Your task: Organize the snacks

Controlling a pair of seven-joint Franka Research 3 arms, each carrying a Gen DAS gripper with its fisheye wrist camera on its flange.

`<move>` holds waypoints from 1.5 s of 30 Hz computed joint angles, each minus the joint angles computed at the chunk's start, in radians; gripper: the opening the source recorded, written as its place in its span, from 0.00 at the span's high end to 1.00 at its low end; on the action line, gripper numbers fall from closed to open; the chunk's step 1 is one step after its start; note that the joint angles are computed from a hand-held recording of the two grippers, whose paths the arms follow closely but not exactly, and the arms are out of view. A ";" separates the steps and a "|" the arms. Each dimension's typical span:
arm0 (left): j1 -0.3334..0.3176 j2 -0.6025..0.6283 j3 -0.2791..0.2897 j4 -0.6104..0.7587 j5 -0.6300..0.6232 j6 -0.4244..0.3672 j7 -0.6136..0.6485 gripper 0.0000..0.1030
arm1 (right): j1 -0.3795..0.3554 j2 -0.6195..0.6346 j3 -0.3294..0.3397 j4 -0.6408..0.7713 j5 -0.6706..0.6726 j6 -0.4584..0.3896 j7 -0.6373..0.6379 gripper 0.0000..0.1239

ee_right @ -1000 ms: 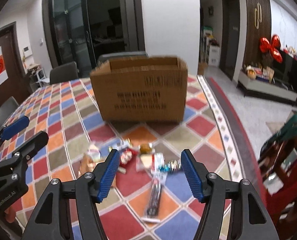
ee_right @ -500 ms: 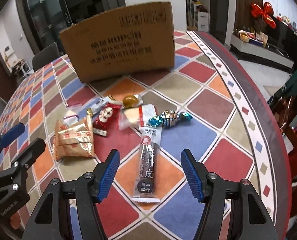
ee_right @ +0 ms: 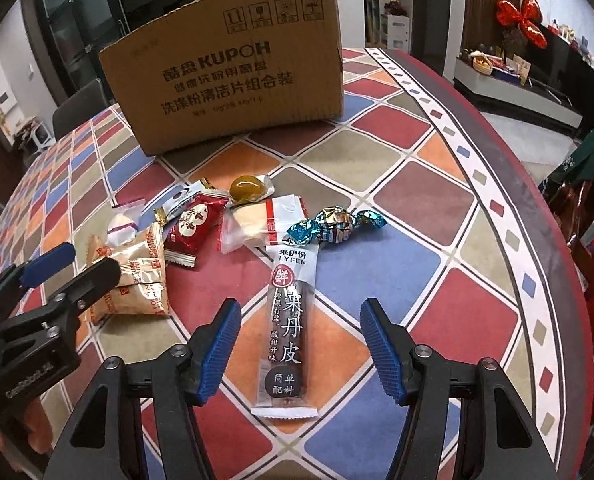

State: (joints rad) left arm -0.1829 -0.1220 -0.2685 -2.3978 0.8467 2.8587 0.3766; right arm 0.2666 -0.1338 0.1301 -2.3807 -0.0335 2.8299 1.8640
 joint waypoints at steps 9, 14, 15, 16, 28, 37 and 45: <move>-0.015 0.017 0.004 -0.001 -0.044 0.008 0.029 0.48 | 0.019 0.017 -0.013 0.004 0.057 0.000 -0.052 0.70; -0.015 0.011 0.004 -0.010 -0.056 0.035 0.032 0.59 | 0.026 0.013 -0.010 -0.005 0.076 0.016 -0.090 0.81; -0.013 0.009 0.000 -0.010 -0.047 0.032 0.021 0.61 | 0.028 0.012 -0.011 -0.007 0.084 0.017 -0.096 0.82; -0.012 0.007 -0.002 -0.009 -0.041 0.031 0.016 0.62 | 0.034 0.010 -0.015 -0.009 0.106 0.017 -0.113 0.82; -0.001 -0.063 -0.024 -0.034 -0.019 0.045 -0.026 0.64 | 0.045 -0.052 -0.011 -0.048 0.167 0.046 -0.181 0.83; 0.023 -0.134 -0.061 -0.048 -0.005 0.048 -0.055 0.64 | 0.067 -0.111 -0.019 -0.071 0.256 0.084 -0.269 0.83; 0.016 -0.197 -0.064 -0.042 -0.058 0.040 -0.004 0.64 | 0.076 -0.160 -0.029 -0.067 0.305 0.104 -0.325 0.83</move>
